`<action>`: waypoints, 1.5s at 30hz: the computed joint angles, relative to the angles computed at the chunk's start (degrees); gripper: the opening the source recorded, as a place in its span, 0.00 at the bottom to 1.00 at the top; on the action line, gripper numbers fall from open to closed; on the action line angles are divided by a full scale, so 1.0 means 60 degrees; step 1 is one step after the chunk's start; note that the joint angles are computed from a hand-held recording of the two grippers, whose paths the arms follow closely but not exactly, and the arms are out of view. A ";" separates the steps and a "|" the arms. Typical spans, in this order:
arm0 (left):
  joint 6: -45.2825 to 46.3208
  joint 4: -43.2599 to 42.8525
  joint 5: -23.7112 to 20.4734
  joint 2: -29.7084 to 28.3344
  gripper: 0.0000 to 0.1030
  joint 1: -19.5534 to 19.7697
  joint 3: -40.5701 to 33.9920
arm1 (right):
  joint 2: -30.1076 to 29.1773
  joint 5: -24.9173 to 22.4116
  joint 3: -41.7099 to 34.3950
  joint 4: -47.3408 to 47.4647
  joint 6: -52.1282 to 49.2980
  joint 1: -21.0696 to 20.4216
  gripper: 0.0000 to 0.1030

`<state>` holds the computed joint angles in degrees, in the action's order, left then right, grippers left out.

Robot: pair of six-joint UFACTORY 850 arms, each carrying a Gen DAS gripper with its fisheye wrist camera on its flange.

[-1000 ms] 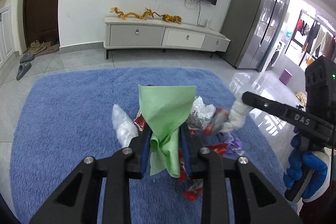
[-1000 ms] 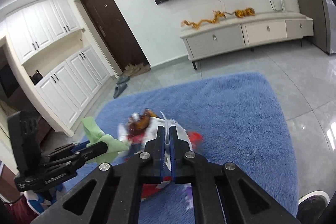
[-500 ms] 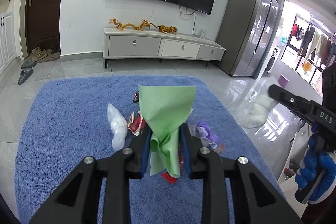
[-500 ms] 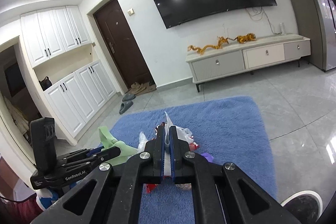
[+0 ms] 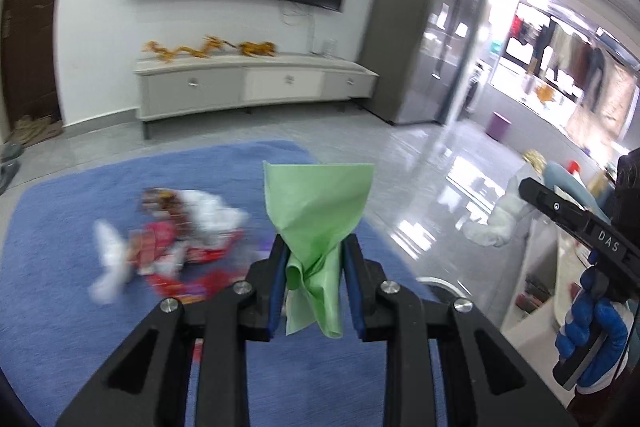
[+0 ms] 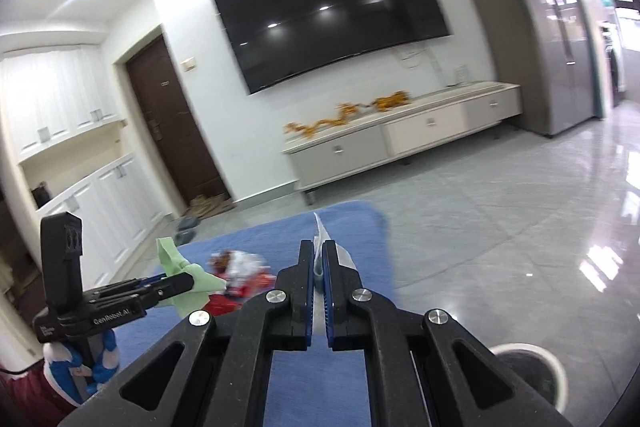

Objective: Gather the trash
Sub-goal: 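Carry both items over the bin and open both tools to drop them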

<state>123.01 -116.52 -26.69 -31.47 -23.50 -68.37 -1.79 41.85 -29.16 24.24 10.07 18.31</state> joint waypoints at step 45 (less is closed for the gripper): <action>-0.8990 0.9025 0.1262 -0.3739 0.58 -0.3391 -0.4501 | -0.1760 -0.0505 0.2042 -0.0407 0.3213 -0.3158 0.38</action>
